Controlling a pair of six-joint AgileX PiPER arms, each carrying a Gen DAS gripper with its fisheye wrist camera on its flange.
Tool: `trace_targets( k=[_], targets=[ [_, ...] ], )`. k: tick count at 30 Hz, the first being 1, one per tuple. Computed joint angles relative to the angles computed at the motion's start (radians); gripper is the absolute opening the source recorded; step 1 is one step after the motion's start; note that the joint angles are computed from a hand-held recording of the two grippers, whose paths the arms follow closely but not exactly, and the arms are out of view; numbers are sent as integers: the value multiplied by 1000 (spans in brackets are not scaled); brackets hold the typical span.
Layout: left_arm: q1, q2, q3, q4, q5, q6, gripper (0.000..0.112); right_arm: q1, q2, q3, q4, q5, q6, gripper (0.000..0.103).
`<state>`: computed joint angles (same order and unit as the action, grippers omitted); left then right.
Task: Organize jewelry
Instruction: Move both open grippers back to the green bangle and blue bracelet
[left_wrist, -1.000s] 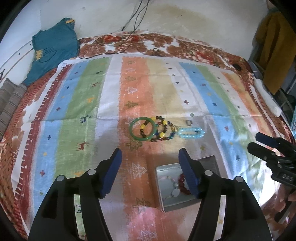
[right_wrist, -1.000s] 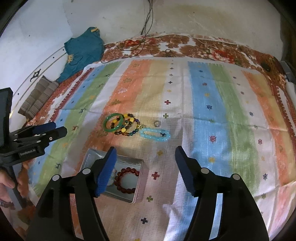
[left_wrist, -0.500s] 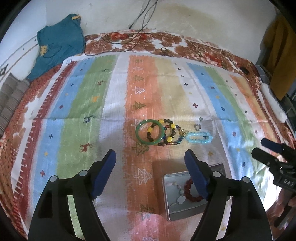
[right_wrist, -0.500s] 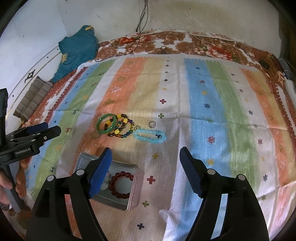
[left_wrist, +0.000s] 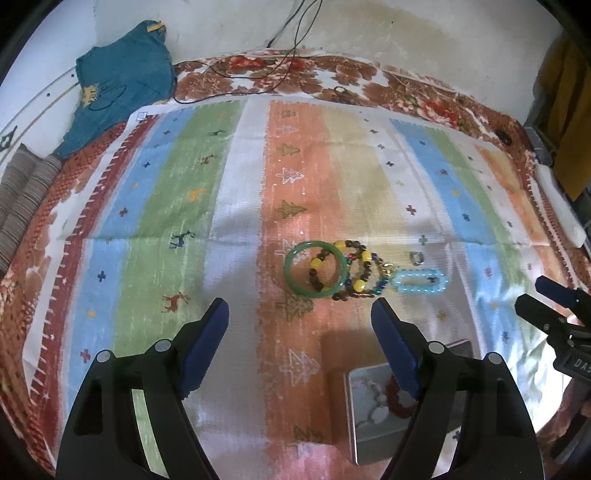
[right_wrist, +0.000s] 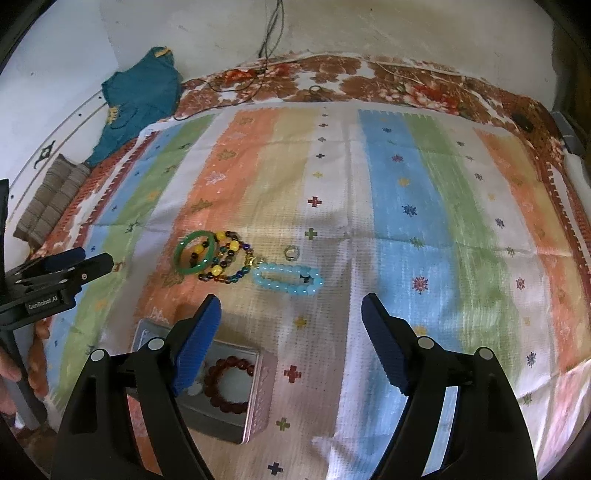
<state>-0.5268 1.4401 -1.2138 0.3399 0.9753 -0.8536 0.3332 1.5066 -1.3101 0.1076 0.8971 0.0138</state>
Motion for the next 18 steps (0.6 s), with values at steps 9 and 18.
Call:
trace_targets(
  k=[9, 18],
  targets=[
    [50, 68, -37, -18, -10, 44, 84, -23, 66, -37, 1, 1, -2, 79],
    [102, 132, -43, -51, -51, 94, 85, -18, 140, -72, -19, 7, -2, 79]
  ],
)
